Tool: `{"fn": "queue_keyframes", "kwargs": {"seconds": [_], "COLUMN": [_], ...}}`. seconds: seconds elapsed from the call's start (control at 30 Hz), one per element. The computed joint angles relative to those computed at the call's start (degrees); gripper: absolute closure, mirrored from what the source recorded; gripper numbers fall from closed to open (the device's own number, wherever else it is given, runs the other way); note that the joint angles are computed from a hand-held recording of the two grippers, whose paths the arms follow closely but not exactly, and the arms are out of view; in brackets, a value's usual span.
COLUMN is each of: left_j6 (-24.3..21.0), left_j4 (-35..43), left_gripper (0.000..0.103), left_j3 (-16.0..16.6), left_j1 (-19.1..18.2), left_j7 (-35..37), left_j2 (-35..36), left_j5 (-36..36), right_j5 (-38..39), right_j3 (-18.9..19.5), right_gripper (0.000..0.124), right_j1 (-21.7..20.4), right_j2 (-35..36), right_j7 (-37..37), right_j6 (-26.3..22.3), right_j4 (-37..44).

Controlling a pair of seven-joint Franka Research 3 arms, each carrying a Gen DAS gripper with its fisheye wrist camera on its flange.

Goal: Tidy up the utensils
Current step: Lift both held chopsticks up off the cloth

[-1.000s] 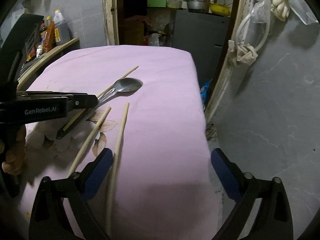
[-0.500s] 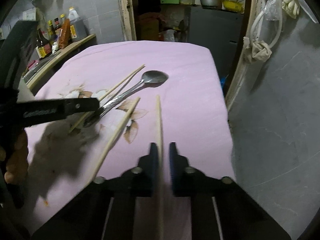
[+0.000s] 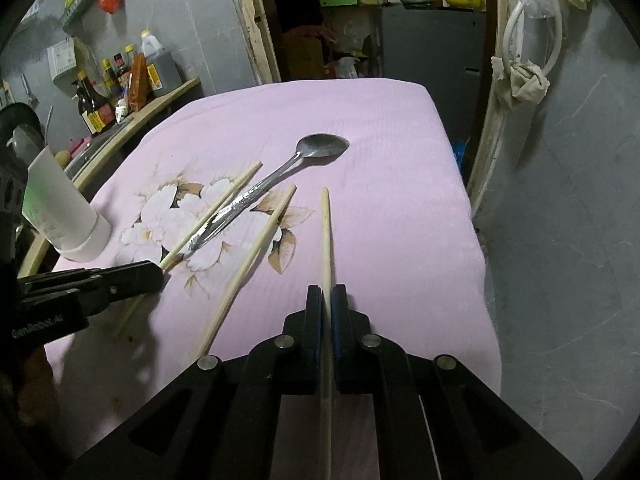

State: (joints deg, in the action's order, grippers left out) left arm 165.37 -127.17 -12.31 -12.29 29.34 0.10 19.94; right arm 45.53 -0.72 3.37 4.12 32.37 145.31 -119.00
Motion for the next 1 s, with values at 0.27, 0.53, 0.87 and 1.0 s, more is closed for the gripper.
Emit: {"fn": "queue_keyframes", "kwargs": {"seconds": [0.27, 0.53, 0.87, 1.0], "left_j6": [0.85, -3.09, -9.48, -11.25], "left_j4": [1.46, 7.97, 16.43, 18.29], "left_gripper": [0.095, 0.094, 0.094, 0.094], "left_j3": [0.46, 0.86, 0.69, -0.09], "left_j1": [0.64, 1.44, 1.96, 2.9], "left_j7": [6.07, 12.51, 19.86, 23.1], "left_j2": [0.54, 6.17, 11.43, 12.5], "left_j5": [-3.55, -4.69, -8.03, -12.02], "right_j5": [-0.24, -3.0, -11.57, -16.06], "right_j3": [0.62, 2.12, 1.84, 1.64], "right_gripper": [0.091, 0.091, 0.109, 0.109], "right_j1": [-0.82, -0.47, 0.91, 1.8], "right_j2": [5.16, 8.54, 10.3, 10.73], "right_j7": [0.16, 1.53, 10.13, 13.68], "right_j6": [-3.16, -2.75, -2.91, -3.22], "right_j4": [7.09, 10.42, 13.52, 14.34]}}
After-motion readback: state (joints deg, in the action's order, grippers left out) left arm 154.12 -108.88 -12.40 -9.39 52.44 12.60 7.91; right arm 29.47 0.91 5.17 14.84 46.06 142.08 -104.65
